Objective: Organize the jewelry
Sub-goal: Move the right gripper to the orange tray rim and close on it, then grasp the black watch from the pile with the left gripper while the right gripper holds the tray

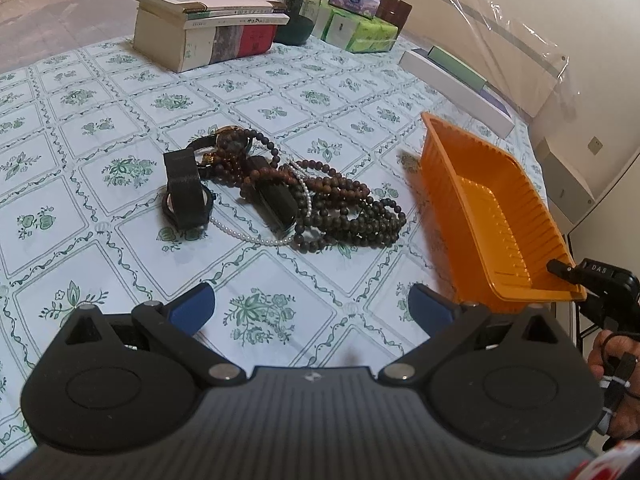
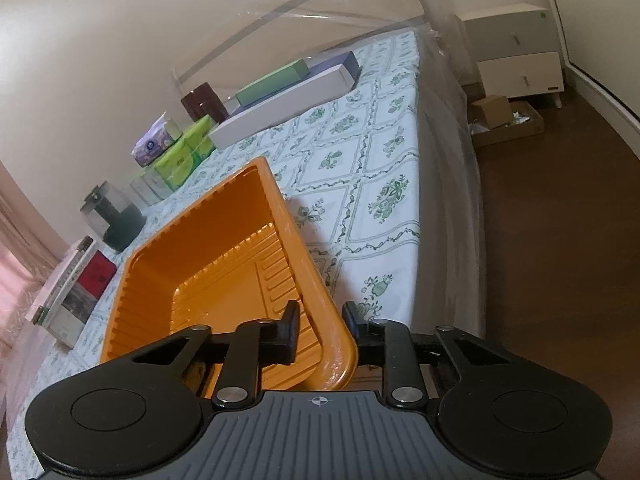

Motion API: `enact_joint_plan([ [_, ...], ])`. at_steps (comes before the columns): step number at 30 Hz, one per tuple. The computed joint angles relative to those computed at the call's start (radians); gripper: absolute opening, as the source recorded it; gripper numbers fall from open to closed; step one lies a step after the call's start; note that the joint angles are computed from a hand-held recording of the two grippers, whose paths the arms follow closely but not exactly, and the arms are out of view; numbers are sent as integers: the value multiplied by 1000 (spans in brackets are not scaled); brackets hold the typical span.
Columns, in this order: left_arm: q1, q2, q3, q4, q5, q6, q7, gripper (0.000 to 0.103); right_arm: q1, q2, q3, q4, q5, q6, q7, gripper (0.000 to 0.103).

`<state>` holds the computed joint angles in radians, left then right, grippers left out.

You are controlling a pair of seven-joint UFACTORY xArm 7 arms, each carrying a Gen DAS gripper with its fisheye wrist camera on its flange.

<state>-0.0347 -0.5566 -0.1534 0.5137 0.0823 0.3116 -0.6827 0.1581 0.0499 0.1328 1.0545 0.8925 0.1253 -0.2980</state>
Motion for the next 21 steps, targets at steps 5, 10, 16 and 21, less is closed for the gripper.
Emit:
enact_joint_plan([
  [5,3,-14,-3,-8,4,9,-5,102,0,-7,-6,9,-18,28,11,10],
  [10,11,-39,-2,-25,12,13,-5,102,16,-29,-19,8,-200,49,108,8],
  [16,57,-77,3,-51,45,24,10,102,33,-65,-27,12,-698,55,350,7],
  [21,121,-95,11,-70,86,12,37,102,45,-78,-9,37,-1039,80,401,7],
])
